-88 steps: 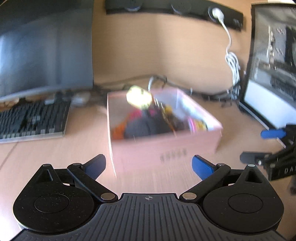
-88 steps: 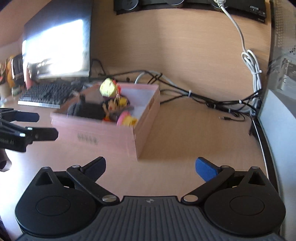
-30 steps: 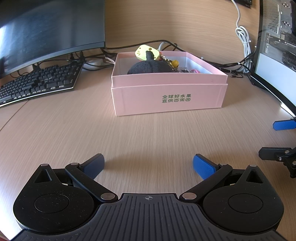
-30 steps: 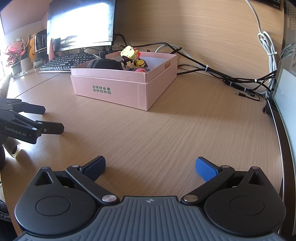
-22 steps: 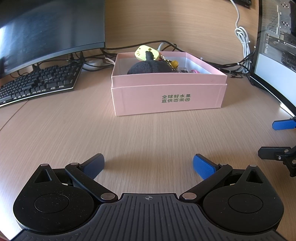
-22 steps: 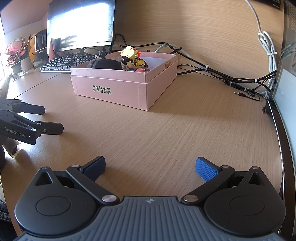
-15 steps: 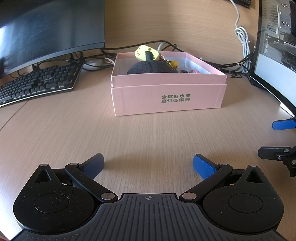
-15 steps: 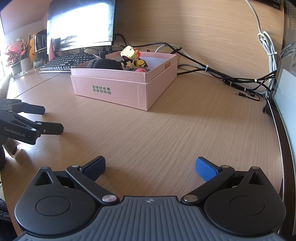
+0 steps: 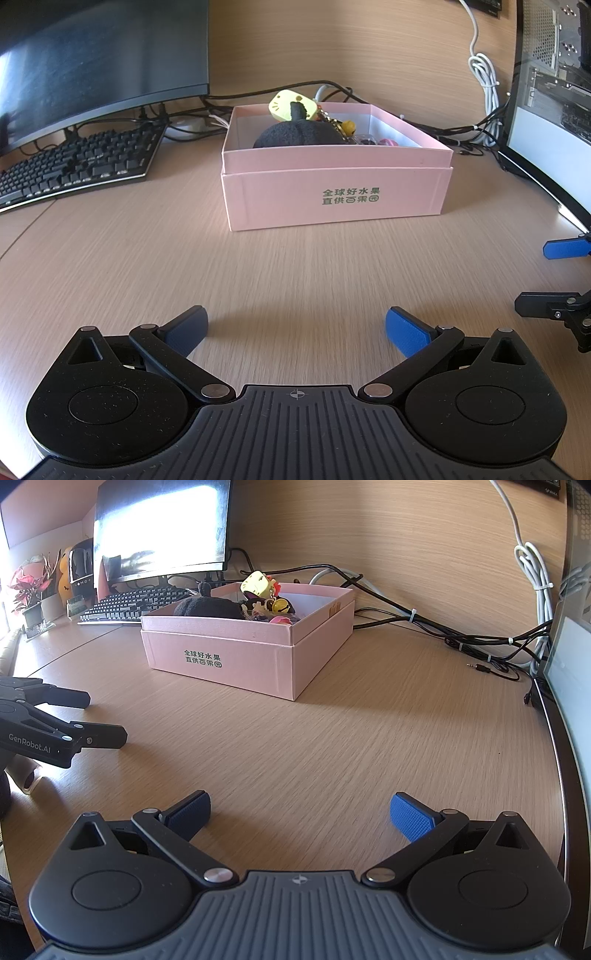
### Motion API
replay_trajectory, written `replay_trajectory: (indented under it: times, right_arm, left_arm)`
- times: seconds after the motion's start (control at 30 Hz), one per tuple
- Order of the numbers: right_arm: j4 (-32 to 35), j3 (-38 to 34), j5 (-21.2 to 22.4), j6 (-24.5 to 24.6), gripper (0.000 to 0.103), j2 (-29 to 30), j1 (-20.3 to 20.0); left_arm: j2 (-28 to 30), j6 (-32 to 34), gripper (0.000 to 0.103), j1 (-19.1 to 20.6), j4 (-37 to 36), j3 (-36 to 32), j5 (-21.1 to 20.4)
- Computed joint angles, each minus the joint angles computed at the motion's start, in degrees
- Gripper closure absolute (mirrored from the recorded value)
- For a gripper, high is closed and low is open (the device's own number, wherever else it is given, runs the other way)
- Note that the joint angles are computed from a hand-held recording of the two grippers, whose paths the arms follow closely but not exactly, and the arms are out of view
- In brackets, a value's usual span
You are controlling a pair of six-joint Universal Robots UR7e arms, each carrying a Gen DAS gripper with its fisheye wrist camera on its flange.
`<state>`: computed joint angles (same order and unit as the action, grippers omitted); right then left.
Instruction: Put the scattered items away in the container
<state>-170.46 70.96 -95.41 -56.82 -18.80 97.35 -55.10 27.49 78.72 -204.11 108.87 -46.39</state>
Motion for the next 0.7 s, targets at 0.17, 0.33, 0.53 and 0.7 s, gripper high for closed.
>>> replay_trajectory:
  times: [0.17,0.33,0.53,0.7]
  right_arm:
    - [0.0,0.0,0.0,0.0,0.000,0.0,0.0]
    - [0.0,0.0,0.0,0.0,0.000,0.0,0.0]
    - [0.0,0.0,0.0,0.0,0.000,0.0,0.0]
    - [0.0,0.0,0.0,0.0,0.000,0.0,0.0]
  left_arm:
    - [0.0,0.0,0.000,0.0,-0.1,0.0,0.1]
    - [0.0,0.0,0.000,0.0,0.0,0.0,0.1]
    - [0.0,-0.1,0.000,0.0,0.0,0.0,0.1]
    - [-0.1,-0.1,0.000,0.0,0.6,0.0,-0.1]
